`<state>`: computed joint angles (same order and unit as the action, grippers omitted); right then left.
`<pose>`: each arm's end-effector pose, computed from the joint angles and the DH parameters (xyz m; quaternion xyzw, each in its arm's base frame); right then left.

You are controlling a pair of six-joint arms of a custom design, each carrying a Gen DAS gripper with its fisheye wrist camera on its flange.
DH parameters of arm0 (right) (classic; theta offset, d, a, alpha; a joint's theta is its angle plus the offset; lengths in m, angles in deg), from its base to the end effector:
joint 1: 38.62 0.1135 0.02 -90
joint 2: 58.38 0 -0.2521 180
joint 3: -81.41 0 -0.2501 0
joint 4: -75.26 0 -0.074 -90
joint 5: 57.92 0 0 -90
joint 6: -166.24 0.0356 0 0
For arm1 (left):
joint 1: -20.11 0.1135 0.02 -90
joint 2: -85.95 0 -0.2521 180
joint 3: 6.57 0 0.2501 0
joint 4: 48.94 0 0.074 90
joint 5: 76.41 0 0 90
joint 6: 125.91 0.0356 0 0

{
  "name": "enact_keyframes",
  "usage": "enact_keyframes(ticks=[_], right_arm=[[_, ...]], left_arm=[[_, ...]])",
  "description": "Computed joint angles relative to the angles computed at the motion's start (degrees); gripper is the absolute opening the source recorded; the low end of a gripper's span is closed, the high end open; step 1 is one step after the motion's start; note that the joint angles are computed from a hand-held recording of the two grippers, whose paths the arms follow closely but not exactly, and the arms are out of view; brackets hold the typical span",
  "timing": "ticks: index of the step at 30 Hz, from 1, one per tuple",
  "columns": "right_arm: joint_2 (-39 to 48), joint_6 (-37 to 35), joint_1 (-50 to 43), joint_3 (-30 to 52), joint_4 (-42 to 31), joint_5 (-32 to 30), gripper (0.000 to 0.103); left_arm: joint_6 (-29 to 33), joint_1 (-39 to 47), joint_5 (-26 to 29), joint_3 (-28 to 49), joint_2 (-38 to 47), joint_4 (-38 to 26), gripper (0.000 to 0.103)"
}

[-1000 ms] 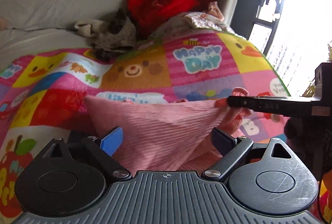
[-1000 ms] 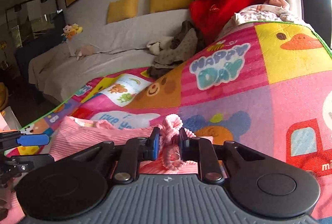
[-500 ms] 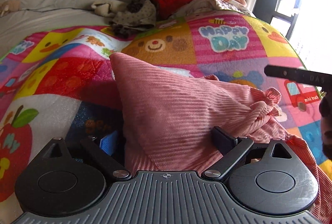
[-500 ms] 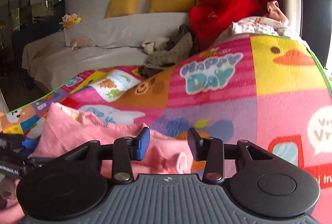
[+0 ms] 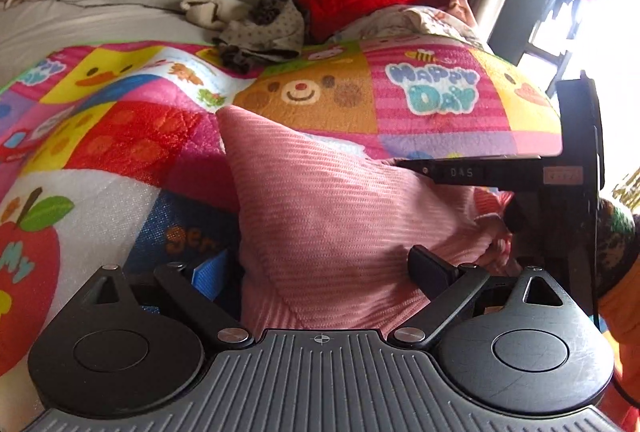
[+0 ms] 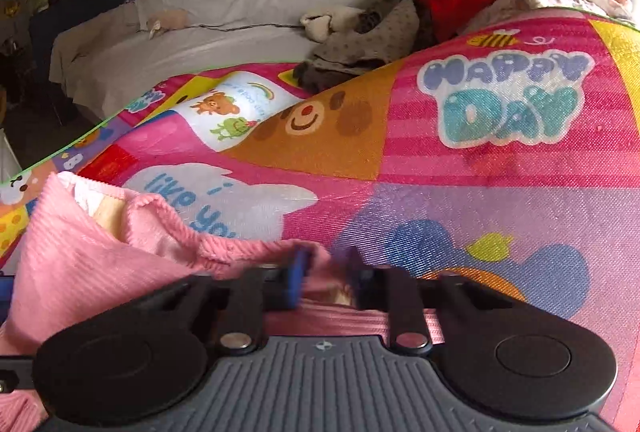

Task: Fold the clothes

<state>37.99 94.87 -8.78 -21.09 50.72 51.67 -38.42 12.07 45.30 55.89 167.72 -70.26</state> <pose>0.3206 0.1701 0.2093 -0.0214 0.9073 0.0175 0.4195 0.2935 -0.0604 0.2124 0.1561 0.8675 -0.2841 0.3772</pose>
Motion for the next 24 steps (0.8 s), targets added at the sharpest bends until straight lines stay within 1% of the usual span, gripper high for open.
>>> enact_keyframes(ticks=[2, 5, 7, 10, 12, 15, 16, 18, 19, 20, 21, 23, 24], right_arm=[[-5.82, -0.41, 1.81, -3.16, 0.42, 1.48, 0.008], [-18.13, 0.16, 5.98, -8.45, -1.61, 3.36, 0.007], [-25.94, 1.02, 11.09, -10.65, -5.6, 6.93, 0.007], [-34.98, 4.0, 22.39, -12.73, -13.44, 15.22, 0.007], [-37.5, 9.26, 30.55, -13.22, -19.44, 20.16, 0.007], [-37.21, 20.27, 42.27, -13.48, -28.6, 25.53, 0.007], [-36.04, 24.03, 46.11, -13.49, -31.47, 27.17, 0.008], [-35.03, 29.83, 51.86, -13.96, -35.12, 27.69, 0.01], [-34.43, 32.67, 54.64, -14.17, -36.67, 27.68, 0.012], [-34.07, 35.56, 57.46, -14.13, -38.46, 28.33, 0.017], [-34.1, 38.11, 59.96, -13.91, -40.39, 28.96, 0.02], [-34.52, 45.19, 65.06, -12.68, -46.15, 31.94, 0.039], [-35.01, 49.2, 67.01, -11.86, -49.7, 33.92, 0.044]], left_arm=[[-1.42, 2.27, 3.02, 0.77, -1.12, -1.75, 0.096], [-2.3, 5.66, 5.93, 1.76, -5.68, -4.61, 0.097], [-2.61, 7.45, 7.27, 3.0, -8.4, -6.72, 0.097], [-2.54, 9.47, 8.67, 4.23, -12.99, -9.43, 0.098], [-2.25, 10.75, 10.01, 5.01, -15.8, -11.7, 0.099], [-0.32, 11.8, 12.1, 5.7, -18.65, -17.15, 0.099], [1.15, 12.0, 12.63, 5.54, -19.56, -19.63, 0.1], [5.35, 12.75, 13.84, 4.73, -21.38, -25.29, 0.1], [8.18, 13.37, 14.16, 4.04, -22.33, -28.33, 0.1], [10.88, 13.88, 14.17, 3.36, -23.15, -31.04, 0.101], [14.27, 14.68, 14.07, 2.6, -23.93, -33.99, 0.101], [20.44, 16.54, 12.89, 0.97, -25.19, -38.19, 0.102], [23.6, 17.87, 12.12, 0.19, -25.64, -40.03, 0.102]])
